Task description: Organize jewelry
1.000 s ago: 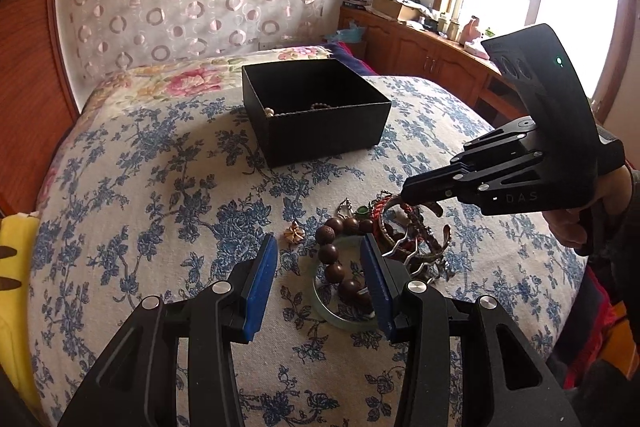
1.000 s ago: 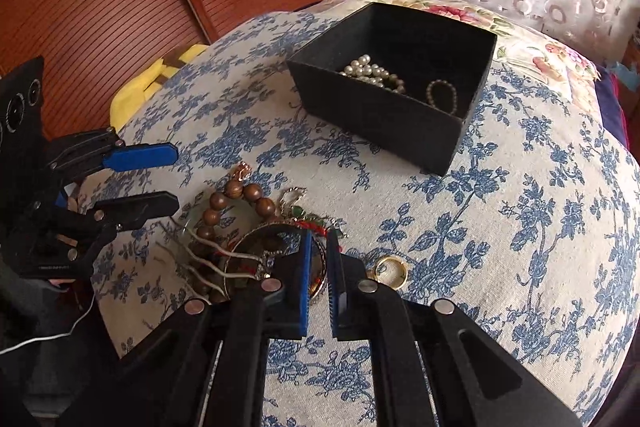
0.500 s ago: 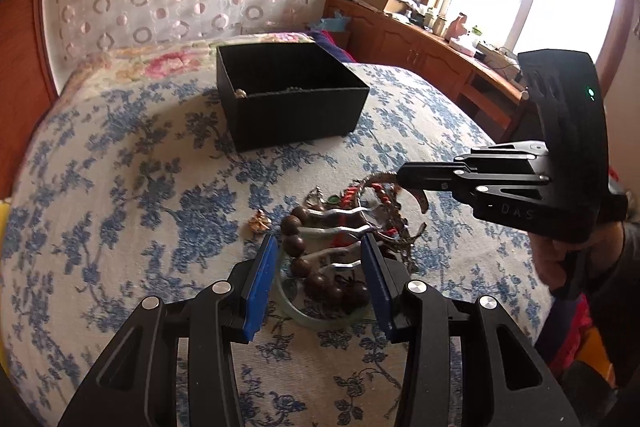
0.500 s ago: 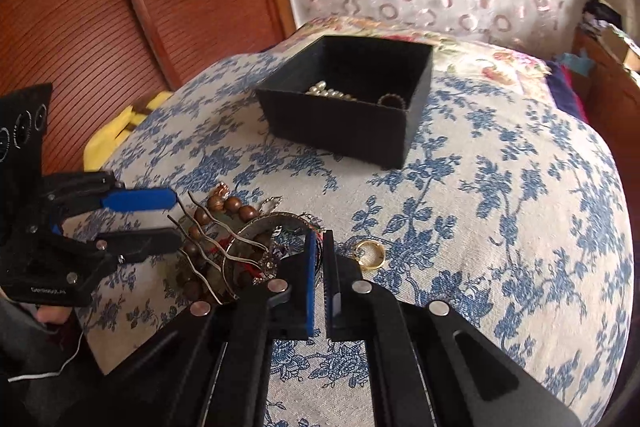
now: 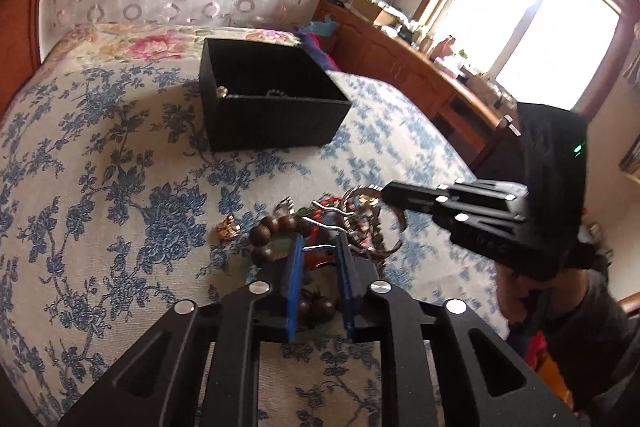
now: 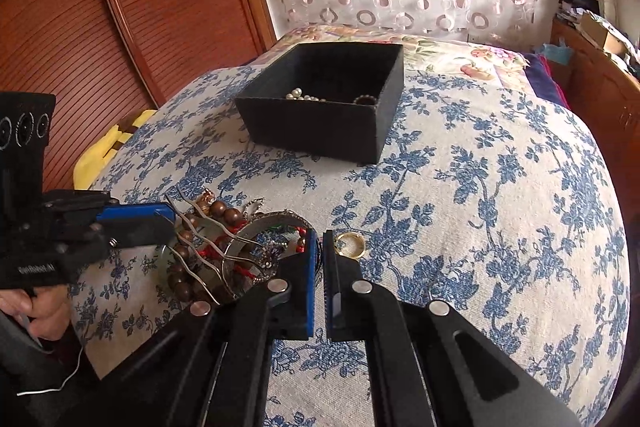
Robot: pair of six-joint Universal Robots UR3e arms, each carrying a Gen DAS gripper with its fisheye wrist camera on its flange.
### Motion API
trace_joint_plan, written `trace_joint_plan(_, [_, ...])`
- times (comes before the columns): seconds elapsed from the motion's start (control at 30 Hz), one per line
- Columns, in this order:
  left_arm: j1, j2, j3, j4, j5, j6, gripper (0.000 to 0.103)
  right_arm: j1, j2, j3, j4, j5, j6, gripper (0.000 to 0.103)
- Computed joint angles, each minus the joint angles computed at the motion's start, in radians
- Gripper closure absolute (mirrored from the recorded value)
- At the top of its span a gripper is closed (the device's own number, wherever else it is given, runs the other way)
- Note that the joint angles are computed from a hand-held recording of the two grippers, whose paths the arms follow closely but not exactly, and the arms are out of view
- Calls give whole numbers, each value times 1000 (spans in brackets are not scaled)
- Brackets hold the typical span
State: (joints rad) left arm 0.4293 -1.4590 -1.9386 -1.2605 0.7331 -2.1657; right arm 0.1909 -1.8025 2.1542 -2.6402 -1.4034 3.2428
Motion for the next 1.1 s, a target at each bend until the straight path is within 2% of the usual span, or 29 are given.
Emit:
trace_joint_plan(0.17, [22,48,18,-126,-64,77,97,-10,-28,13,29,15,-5,98])
trace_joint_plan(0.3, [9,97,19,-159,-77,111,101,-19,-87,36,90,43,-30,97])
trace_joint_plan(0.47, [-24,156,-31,-52,-49,78,101,-8,-135,45,166,62,-46,95])
trace_joint_plan(0.63, [-36,169,-46,-27,-44,77,102,-7,-147,25,194,58,-61,94])
trace_joint_plan(0.93, [-32,169,-39,-44,-44,93,101,27,3,-143,329,49,-192,94])
trace_joint_plan(1.03, [-26,173,-43,-51,-45,102,101,24,21,-157,363,55,-224,76])
trace_joint_plan(1.1, [-26,172,-41,-56,-46,105,101,25,27,-160,373,53,-243,75])
